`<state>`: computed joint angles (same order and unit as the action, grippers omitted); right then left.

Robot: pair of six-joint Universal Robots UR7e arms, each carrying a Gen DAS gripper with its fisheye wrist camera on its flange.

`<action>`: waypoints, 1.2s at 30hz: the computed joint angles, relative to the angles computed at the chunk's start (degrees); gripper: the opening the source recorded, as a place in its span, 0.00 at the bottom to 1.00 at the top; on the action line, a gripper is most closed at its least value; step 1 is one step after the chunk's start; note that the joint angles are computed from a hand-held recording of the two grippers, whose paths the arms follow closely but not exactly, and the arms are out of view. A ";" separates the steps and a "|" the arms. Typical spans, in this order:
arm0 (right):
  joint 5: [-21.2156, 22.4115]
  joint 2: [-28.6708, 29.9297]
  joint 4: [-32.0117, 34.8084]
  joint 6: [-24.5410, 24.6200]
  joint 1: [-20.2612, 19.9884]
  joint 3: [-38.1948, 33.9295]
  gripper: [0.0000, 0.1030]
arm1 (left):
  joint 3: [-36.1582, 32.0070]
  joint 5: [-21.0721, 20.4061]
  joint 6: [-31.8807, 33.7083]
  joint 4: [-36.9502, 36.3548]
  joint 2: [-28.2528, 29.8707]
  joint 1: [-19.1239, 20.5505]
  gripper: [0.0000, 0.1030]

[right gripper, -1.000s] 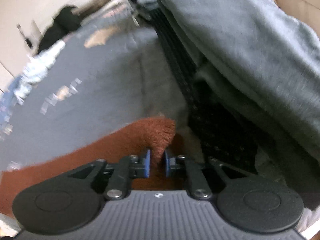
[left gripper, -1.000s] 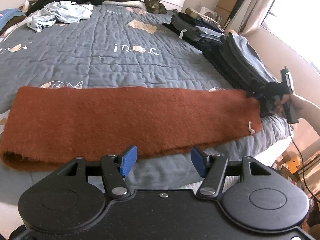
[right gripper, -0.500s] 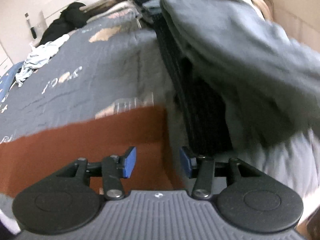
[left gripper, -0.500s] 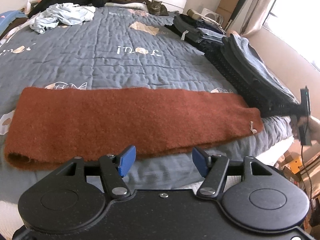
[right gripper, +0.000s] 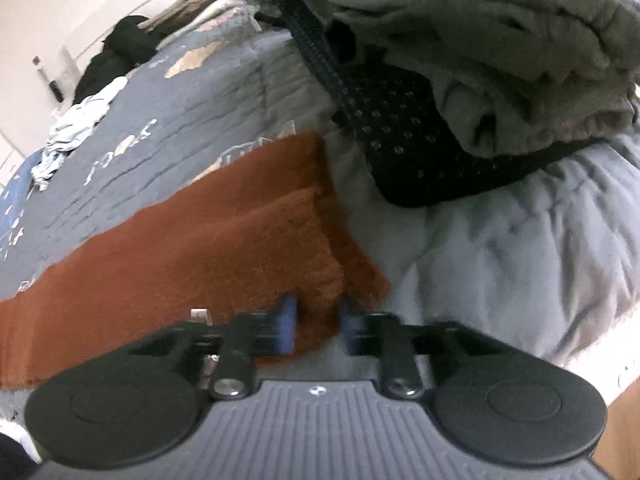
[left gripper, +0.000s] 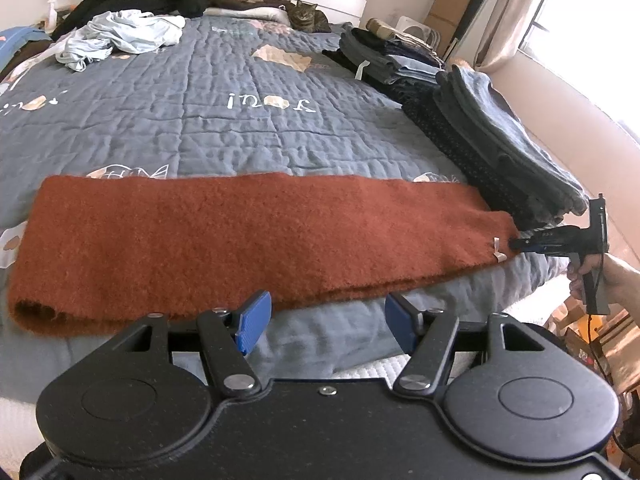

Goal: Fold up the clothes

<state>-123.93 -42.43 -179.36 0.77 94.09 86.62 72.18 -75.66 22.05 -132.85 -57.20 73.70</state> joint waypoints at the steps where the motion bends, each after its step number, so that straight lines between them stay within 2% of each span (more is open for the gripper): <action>1: 0.55 -0.41 -1.11 0.50 0.02 0.77 0.09 | -0.01 -0.01 -0.03 -0.01 0.01 0.02 0.61; 5: 0.30 -2.07 -6.90 1.50 0.54 3.94 0.08 | -0.04 -0.08 -0.13 -0.07 0.02 0.08 0.61; 9: -2.88 -2.20 -7.59 1.81 0.35 4.21 0.10 | -0.49 -0.05 -0.10 0.29 0.46 0.24 0.61; 13: -8.33 -1.63 -5.75 5.81 -0.16 3.33 0.13 | -0.63 1.43 0.62 -0.84 0.36 0.49 0.61; 14: -8.55 -1.52 -6.71 5.92 -0.05 3.44 0.13 | -0.77 2.00 0.77 -1.23 0.27 0.65 0.62; 16: -6.97 -1.10 -11.00 3.74 0.88 3.86 0.13 | -2.00 3.87 1.01 -1.69 0.54 1.18 0.64; 20: -3.17 1.78 -13.24 -1.21 3.84 0.82 0.18 | -5.65 9.91 3.54 -3.57 1.80 2.50 0.68; 22: -0.07 3.87 -13.24 -1.54 5.16 -1.58 0.29 | -8.52 12.48 3.36 -3.72 2.84 3.59 0.68; 24: 3.01 6.39 -12.44 -1.27 6.31 -4.67 0.36 | -12.18 14.22 1.89 -3.03 4.28 4.87 0.68; 27: 7.03 11.15 -8.27 -0.25 7.69 -11.26 0.39 | -17.56 15.64 -1.29 -1.50 6.37 6.77 0.68; 29: 8.54 14.24 -5.28 0.11 8.45 -15.35 0.39 | -22.18 14.43 -5.40 1.72 7.99 8.42 0.68; 32: 8.37 17.57 -0.53 1.83 9.41 -19.84 0.39 | -27.67 11.18 -9.12 6.57 9.93 10.41 0.68; 33: 8.29 18.23 0.35 2.78 9.62 -20.52 0.39 | -30.15 9.49 -10.63 9.30 10.88 11.13 0.68; 36: 8.25 19.66 2.43 5.56 10.46 -21.89 0.39 | -37.83 0.63 -16.27 16.82 14.15 13.94 0.69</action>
<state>-115.68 -22.77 -176.93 6.33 104.56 64.72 34.35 -75.03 5.78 -116.04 -43.06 87.64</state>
